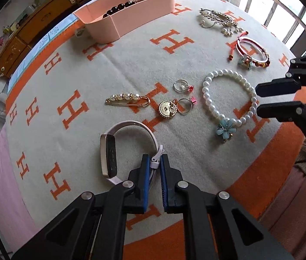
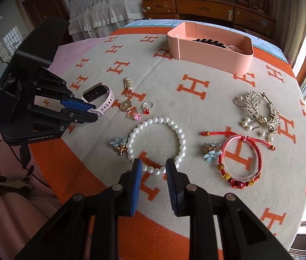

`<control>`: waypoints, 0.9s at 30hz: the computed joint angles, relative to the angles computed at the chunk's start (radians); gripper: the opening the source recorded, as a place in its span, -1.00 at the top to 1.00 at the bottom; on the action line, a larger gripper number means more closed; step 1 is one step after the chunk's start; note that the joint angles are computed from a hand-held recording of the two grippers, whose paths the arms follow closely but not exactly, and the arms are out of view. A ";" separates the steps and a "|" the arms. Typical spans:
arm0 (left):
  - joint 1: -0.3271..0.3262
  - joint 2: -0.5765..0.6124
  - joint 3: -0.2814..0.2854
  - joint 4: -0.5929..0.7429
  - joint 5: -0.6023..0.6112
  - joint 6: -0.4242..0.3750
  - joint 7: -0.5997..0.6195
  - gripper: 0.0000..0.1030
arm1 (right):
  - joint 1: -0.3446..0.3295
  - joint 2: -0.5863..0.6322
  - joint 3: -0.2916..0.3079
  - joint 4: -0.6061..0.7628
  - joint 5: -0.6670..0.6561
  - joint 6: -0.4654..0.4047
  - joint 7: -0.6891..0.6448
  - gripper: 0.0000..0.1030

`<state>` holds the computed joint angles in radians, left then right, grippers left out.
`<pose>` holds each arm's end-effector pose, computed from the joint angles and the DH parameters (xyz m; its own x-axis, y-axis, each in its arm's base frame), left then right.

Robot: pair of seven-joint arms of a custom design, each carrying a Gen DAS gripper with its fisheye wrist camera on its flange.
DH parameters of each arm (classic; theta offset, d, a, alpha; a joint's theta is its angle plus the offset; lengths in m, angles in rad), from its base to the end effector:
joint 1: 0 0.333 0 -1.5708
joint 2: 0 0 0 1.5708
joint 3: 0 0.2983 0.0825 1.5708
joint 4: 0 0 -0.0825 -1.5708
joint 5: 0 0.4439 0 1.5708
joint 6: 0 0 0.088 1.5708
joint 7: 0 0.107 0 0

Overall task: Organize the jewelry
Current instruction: 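Move the left tool to the pink watch band and close on it, then grasp the flower-charm pearl bracelet with right tool while left tool holds the watch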

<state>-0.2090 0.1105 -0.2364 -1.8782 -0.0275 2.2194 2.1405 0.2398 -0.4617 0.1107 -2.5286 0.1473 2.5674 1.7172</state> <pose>0.6003 -0.2836 0.4336 -0.8318 -0.5490 -0.0816 -0.5218 0.8237 -0.2219 0.4699 0.1691 0.4450 0.1365 -0.9794 -0.1485 -0.8871 -0.0541 -0.4585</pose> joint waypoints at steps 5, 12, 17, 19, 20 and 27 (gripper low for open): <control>0.014 0.039 0.006 0.080 -0.068 -0.043 -0.106 0.86 | 0.023 0.068 -0.011 0.070 -0.004 -0.067 -0.092 0.57; 0.037 0.010 0.008 0.044 -0.166 0.076 -0.211 0.86 | 0.022 0.167 0.018 0.183 -0.131 -0.182 -0.171 0.60; 0.056 -0.008 0.007 0.006 -0.315 0.130 -0.241 0.86 | 0.038 0.208 0.019 0.243 -0.174 -0.254 -0.228 0.68; 0.061 -0.011 0.009 -0.006 -0.350 0.152 -0.245 0.86 | 0.045 0.219 0.020 0.258 -0.188 -0.272 -0.252 0.68; 0.061 -0.015 0.010 -0.015 -0.358 0.162 -0.248 0.86 | 0.047 0.223 0.023 0.264 -0.202 -0.278 -0.256 0.68; 0.073 -0.020 0.016 -0.034 -0.396 0.171 -0.233 0.86 | 0.061 0.248 0.023 0.293 -0.226 -0.304 -0.273 0.86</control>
<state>-0.1363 0.0903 -0.2203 -1.9123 -0.4240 2.3907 1.9071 0.3008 -0.2138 0.1338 -2.2355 -0.0783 2.2638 1.4440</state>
